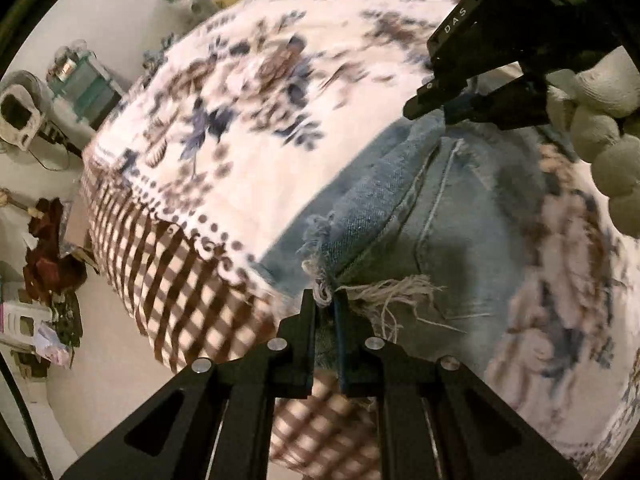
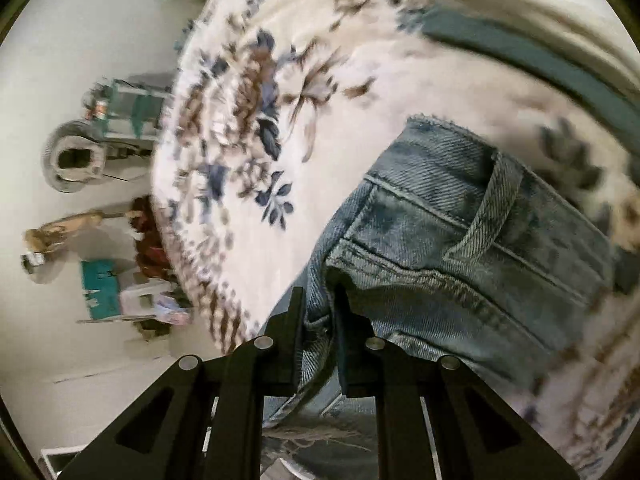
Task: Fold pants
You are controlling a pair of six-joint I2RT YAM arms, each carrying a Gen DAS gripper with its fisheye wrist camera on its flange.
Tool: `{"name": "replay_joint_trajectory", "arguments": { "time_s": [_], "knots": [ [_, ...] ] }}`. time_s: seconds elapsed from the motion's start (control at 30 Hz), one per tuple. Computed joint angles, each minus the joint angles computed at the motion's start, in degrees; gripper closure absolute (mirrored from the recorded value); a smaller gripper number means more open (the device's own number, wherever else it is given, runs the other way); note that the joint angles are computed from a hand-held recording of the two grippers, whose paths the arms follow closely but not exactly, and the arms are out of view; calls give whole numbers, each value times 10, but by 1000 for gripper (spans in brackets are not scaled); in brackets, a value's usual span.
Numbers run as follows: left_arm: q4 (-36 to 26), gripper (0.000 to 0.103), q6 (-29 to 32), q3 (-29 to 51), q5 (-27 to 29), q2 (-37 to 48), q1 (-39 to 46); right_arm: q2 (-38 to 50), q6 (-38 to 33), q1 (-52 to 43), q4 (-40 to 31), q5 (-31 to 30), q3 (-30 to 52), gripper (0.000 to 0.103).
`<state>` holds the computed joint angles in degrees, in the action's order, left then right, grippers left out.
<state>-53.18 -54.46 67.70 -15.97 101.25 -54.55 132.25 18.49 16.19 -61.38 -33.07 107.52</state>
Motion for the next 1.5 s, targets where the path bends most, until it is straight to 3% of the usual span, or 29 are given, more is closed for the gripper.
{"name": "replay_joint_trajectory", "arguments": {
  "time_s": [0.07, 0.13, 0.17, 0.2, 0.23, 0.27, 0.3, 0.33, 0.4, 0.5, 0.57, 0.63, 0.7, 0.77, 0.87, 1.0, 1.07, 1.1, 1.13, 1.17, 1.2, 1.33, 1.5],
  "knots": [
    [34, 93, 35, -32, 7, 3, 42, 48, 15, 18, -9, 28, 41, 88],
    [35, 93, 66, -33, 4, 21, 74, 105, 13, 26, -59, 51, 119, 81],
    [46, 89, 75, -44, 10, 11, 87, 117, 12, 21, -70, 35, 134, 68],
    [54, 76, 78, -57, 11, -5, 96, 118, 9, 16, -73, 20, 135, 59],
    [52, 68, 76, -62, 4, -16, 98, 110, 2, 11, -75, 11, 130, 37],
    [51, 65, 75, -67, 2, -28, 100, 90, -7, 6, -69, 4, 112, 23],
    [52, 53, 67, -74, 6, -44, 102, 70, -16, -1, -60, -10, 90, 22],
    [51, 34, 55, -80, 12, -54, 104, 43, -29, -13, -56, -24, 60, 22],
    [53, 15, 7, -99, 34, -80, 104, 4, -44, -30, -59, -11, 25, 22],
    [91, 14, -93, -151, 101, -119, 107, -69, -68, -75, -46, 7, -61, 22],
    [163, 14, -171, -215, 166, -150, 113, -95, -91, -110, -40, 10, -107, 22],
    [300, 14, -288, -315, 239, -184, 119, -101, -117, -149, -40, 17, -142, 22],
    [439, 14, -408, -398, 258, -190, 103, -87, -135, -176, -29, 21, -165, 22],
    [524, 14, -484, -433, 252, -170, 78, -59, -150, -193, -17, 17, -178, 22],
    [597, 14, -541, -434, 236, -112, 47, -1, -167, -202, -2, -7, -172, 22],
    [577, 19, -535, -390, 235, -52, 52, 50, -154, -202, 34, -71, -169, 22],
    [531, 32, -493, -349, 245, -30, 64, 46, -144, -200, 71, -90, -189, 22],
    [493, 48, -465, -322, 240, -25, 67, 34, -139, -197, 94, -89, -206, 22],
    [460, 71, -439, -299, 238, -21, 69, 23, -136, -195, 114, -86, -224, 28],
    [441, 83, -414, -284, 232, -22, 70, 11, -137, -195, 124, -74, -237, 42],
    [408, 94, -384, -261, 227, -23, 72, 0, -134, -198, 134, -71, -252, 46],
    [304, 100, -276, -182, 239, -27, 107, -59, -107, -227, 166, -96, -325, 60],
    [160, 101, -128, -35, 212, -14, 180, -204, -57, -296, 187, -118, -471, 62]
  ]
}}
